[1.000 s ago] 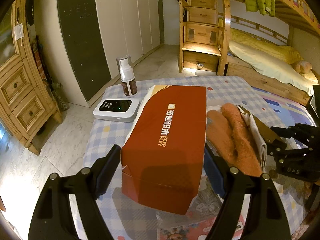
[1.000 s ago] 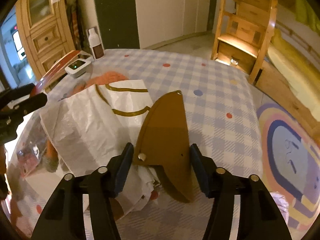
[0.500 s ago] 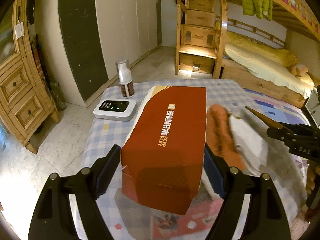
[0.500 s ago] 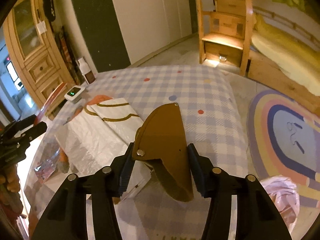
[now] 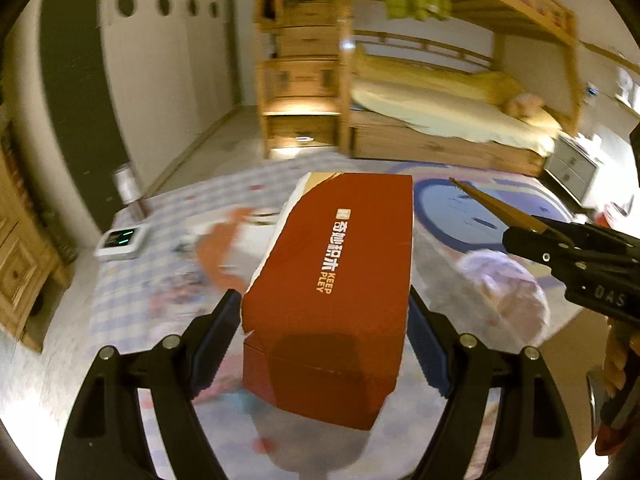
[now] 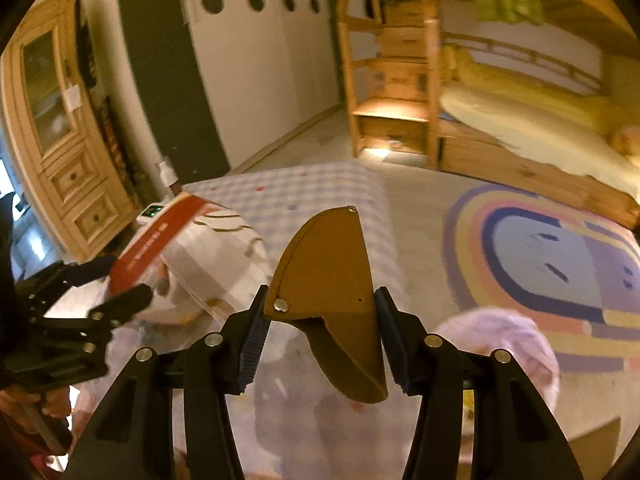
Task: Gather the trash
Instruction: 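Carry the red box and cardboard strip to the bin and release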
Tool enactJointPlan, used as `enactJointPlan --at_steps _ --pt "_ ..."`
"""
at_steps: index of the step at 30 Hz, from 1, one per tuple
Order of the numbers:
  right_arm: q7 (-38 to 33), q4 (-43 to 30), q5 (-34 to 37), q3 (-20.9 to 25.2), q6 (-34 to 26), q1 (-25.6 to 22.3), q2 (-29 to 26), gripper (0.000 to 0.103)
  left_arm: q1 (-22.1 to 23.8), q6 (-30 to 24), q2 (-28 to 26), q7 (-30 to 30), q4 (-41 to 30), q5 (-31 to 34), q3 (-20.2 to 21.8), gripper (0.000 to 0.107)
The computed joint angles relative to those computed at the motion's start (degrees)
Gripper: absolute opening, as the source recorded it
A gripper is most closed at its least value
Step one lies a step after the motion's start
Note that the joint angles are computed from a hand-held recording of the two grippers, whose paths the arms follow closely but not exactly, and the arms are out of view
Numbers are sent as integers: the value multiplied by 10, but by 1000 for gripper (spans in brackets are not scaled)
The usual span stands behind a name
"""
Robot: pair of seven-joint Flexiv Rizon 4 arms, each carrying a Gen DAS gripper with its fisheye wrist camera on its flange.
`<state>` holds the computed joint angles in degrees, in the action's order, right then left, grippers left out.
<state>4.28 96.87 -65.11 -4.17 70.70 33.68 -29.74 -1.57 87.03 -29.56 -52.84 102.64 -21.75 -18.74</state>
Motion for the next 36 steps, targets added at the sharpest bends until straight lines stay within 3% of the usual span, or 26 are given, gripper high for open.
enactJointPlan --at_steps 7,12,17,19,24,34,36 --pt "123 125 -77 17 -67 -20 101 52 -35 -8 -16 21 -12 12 -37 78" --pt "180 192 -90 49 -98 -63 145 52 -85 -35 -43 20 -56 24 -21 78" --pt "216 205 -120 59 -72 -121 136 56 -125 -64 -69 9 -103 36 9 78" --pt "218 202 -123 58 -60 -137 123 69 -141 -75 -80 1 -123 43 23 78" --pt "265 216 -154 55 -37 -155 123 70 -157 -88 -95 0 -146 57 33 78" --pt "309 267 -163 88 -144 -161 196 70 -174 -98 -127 26 -182 58 7 78" --pt "325 276 -170 95 -156 -167 210 70 -175 -94 -137 39 -192 57 -3 86"
